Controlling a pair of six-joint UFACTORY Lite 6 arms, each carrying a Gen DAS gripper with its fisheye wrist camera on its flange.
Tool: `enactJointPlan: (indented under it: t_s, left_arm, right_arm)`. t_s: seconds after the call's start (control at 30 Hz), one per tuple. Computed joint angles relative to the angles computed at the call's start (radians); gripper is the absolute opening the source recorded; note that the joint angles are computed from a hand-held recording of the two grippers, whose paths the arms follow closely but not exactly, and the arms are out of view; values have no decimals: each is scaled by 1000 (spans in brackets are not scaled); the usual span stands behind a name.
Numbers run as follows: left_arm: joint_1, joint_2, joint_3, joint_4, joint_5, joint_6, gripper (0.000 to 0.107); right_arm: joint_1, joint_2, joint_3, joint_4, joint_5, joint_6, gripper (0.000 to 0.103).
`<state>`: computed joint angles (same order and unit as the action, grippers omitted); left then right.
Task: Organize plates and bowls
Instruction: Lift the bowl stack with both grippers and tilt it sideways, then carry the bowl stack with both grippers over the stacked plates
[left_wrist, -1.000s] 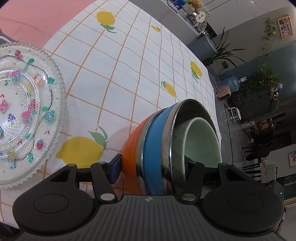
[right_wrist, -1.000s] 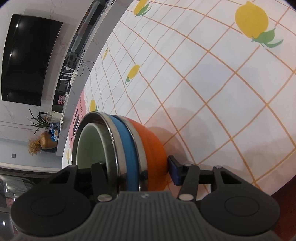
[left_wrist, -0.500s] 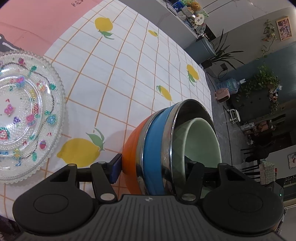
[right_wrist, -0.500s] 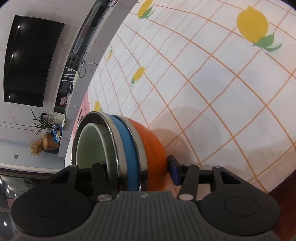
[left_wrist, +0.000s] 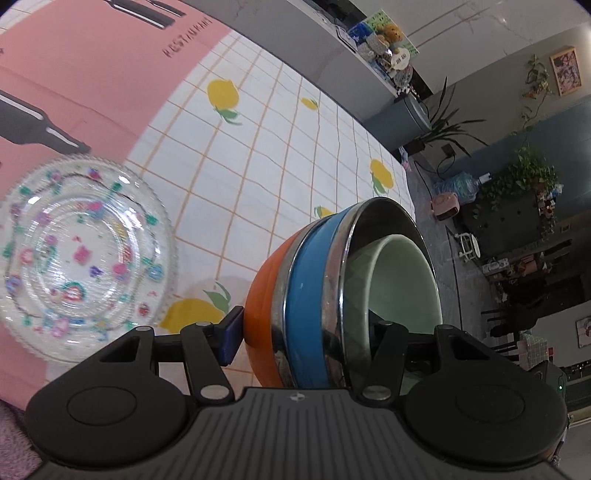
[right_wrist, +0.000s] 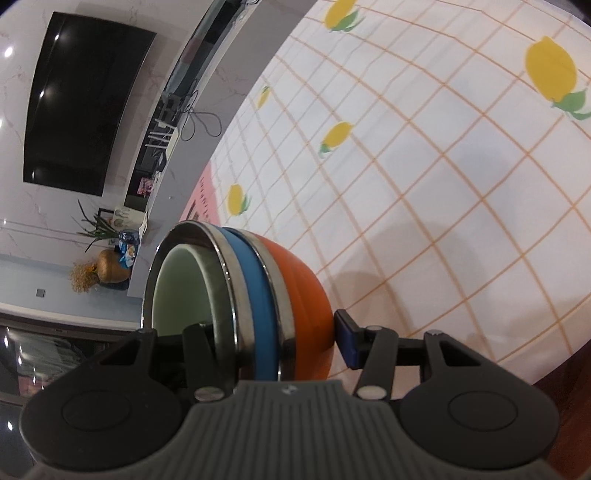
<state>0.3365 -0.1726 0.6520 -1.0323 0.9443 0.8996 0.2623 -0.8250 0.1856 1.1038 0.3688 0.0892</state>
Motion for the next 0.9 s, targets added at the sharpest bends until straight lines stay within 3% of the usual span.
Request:
enactJointPlan:
  t_s: [0.33,0.6,0.9]
  left_arm:
    - [202,60,108,55,117,20,65]
    - [336,185,230,83,166,32,64]
    - [412,331,324,121,150,25,64]
  right_arm:
    - [252,242,203,-37,-163,114,50]
    - [371,511,409,175,-220,-90,50]
    - [425,758,577,485,-197,-385,50]
